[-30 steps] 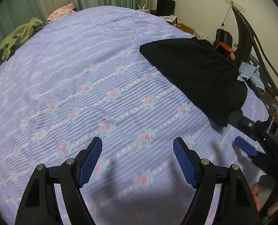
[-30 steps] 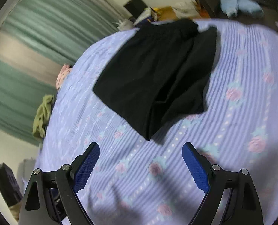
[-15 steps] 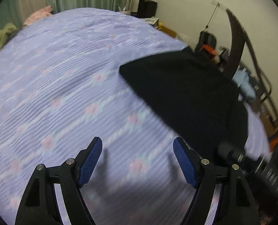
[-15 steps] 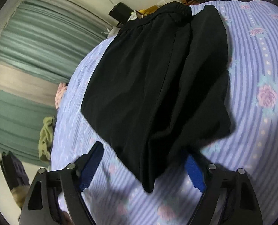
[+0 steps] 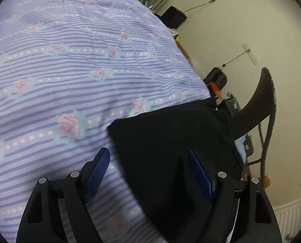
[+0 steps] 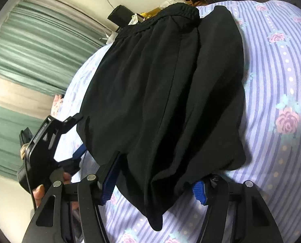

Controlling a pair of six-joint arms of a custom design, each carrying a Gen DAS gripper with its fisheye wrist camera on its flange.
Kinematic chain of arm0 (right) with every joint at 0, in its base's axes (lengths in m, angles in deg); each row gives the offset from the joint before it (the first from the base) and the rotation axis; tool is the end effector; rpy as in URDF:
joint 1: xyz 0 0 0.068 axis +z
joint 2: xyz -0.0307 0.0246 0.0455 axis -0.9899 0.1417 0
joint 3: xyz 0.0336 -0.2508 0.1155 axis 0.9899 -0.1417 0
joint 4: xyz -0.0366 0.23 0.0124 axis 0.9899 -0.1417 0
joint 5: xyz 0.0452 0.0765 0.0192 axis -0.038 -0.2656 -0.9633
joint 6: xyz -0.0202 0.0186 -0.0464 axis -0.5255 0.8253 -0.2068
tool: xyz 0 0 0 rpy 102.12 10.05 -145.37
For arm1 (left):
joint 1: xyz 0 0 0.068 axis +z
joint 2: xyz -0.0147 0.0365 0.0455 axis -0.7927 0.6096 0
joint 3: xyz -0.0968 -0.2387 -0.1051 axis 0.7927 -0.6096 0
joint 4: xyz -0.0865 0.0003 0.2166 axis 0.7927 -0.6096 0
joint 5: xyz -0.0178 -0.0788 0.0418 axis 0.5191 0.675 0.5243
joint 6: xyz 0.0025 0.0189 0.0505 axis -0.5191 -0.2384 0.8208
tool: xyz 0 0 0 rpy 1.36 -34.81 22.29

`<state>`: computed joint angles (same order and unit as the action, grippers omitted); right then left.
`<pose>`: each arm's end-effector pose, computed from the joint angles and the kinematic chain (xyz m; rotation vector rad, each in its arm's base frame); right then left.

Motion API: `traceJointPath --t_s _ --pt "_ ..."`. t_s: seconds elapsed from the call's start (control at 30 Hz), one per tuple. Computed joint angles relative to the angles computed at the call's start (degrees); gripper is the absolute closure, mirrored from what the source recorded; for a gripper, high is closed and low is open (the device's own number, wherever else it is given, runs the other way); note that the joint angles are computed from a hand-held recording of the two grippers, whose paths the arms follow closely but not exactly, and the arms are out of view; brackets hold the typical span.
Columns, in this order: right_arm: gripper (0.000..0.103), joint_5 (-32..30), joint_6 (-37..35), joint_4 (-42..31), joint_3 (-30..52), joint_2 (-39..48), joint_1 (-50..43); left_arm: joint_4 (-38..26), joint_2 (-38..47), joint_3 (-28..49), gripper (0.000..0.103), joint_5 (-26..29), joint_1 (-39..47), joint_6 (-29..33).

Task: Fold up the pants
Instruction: 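Grasp the folded pants edge with the left gripper while the right gripper grasps beside it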

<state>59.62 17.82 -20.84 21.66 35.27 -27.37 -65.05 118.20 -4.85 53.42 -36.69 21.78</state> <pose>0.1122 0.1362 0.2258 0.8645 2.3524 0.7164 0.2904 0.0591 0.2141 -0.2475 2.5474 -0.8172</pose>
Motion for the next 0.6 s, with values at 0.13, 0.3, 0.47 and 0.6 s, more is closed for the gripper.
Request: traceJointPath --t_s 0.13,0.3,0.47,0.6 --pt "0.039 -1.3 -1.6 1.1 -0.6 -0.2 -2.3 3.4 2.5 0.6 0.034 3.1 -1.1 -4.8" --pt "0.054 -3.8 -3.5 0.5 0.8 1.1 -4.9 2.6 4.2 1.3 0.070 6.3 0.1 -7.6" --pt "0.080 -13.3 -5.6 1.6 -1.5 -5.6 -11.6 -0.9 -3.0 2.3 0.085 -1.8 -4.4 -5.0" --pt "0.088 -13.2 -10.4 -5.6 3.9 -8.5 -12.4 -5.2 -10.3 4.6 0.087 -10.0 -9.7 -2.9"
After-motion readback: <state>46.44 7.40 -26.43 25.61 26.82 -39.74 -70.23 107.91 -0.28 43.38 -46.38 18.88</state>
